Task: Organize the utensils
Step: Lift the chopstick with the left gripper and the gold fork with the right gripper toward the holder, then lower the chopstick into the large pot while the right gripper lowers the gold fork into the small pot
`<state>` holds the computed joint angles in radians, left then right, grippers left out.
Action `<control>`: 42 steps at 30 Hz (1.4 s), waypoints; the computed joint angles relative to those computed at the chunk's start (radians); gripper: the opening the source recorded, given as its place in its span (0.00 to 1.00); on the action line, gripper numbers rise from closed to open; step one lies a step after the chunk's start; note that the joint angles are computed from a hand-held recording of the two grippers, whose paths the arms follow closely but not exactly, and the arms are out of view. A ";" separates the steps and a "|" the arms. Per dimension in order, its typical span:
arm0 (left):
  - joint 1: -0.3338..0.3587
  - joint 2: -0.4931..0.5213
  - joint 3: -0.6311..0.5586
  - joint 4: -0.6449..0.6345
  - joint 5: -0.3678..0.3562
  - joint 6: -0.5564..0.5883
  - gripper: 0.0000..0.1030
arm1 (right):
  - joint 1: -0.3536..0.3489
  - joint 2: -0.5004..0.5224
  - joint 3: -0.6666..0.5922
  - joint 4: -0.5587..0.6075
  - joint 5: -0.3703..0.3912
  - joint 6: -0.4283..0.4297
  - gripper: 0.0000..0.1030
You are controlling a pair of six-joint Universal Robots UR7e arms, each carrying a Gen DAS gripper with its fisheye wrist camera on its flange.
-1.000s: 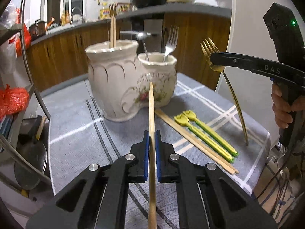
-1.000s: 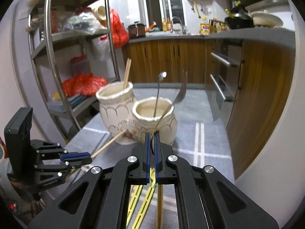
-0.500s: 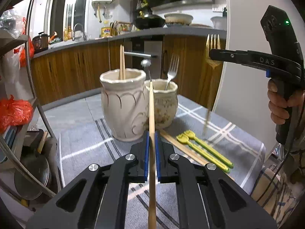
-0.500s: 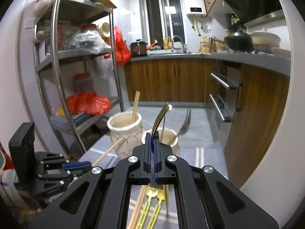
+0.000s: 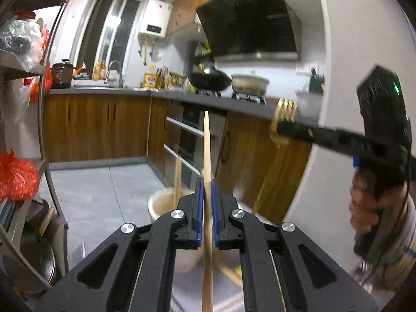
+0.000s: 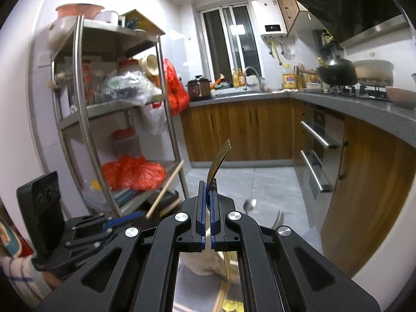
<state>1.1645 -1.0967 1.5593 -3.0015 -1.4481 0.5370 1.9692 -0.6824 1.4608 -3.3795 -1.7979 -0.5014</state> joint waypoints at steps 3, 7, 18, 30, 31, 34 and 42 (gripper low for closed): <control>0.002 0.057 -0.074 -0.040 -0.009 -0.002 0.05 | 0.003 0.020 -0.045 -0.001 -0.007 0.008 0.03; 0.015 0.135 -0.178 -0.062 -0.048 -0.032 0.05 | 0.003 0.035 -0.087 0.010 -0.007 0.039 0.03; 0.064 0.277 -0.336 -0.059 -0.073 -0.149 0.05 | -0.017 0.084 -0.151 0.021 -0.029 0.062 0.03; 0.076 0.225 -0.235 -0.083 -0.028 -0.060 0.05 | -0.065 0.109 -0.134 0.088 -0.050 0.123 0.03; 0.074 0.214 -0.219 -0.083 -0.018 -0.044 0.05 | -0.068 0.109 -0.131 0.093 -0.050 0.127 0.03; 0.063 0.184 -0.173 -0.070 0.027 0.004 0.05 | -0.075 0.110 -0.122 0.078 -0.044 0.123 0.03; 0.046 0.171 -0.154 -0.033 0.126 0.059 0.05 | -0.088 0.129 -0.172 0.112 -0.041 0.134 0.03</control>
<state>1.2109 -0.9257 1.4050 -3.0345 -1.3216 0.5962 1.8808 -0.5533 1.2888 -3.2679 -1.8392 -0.3672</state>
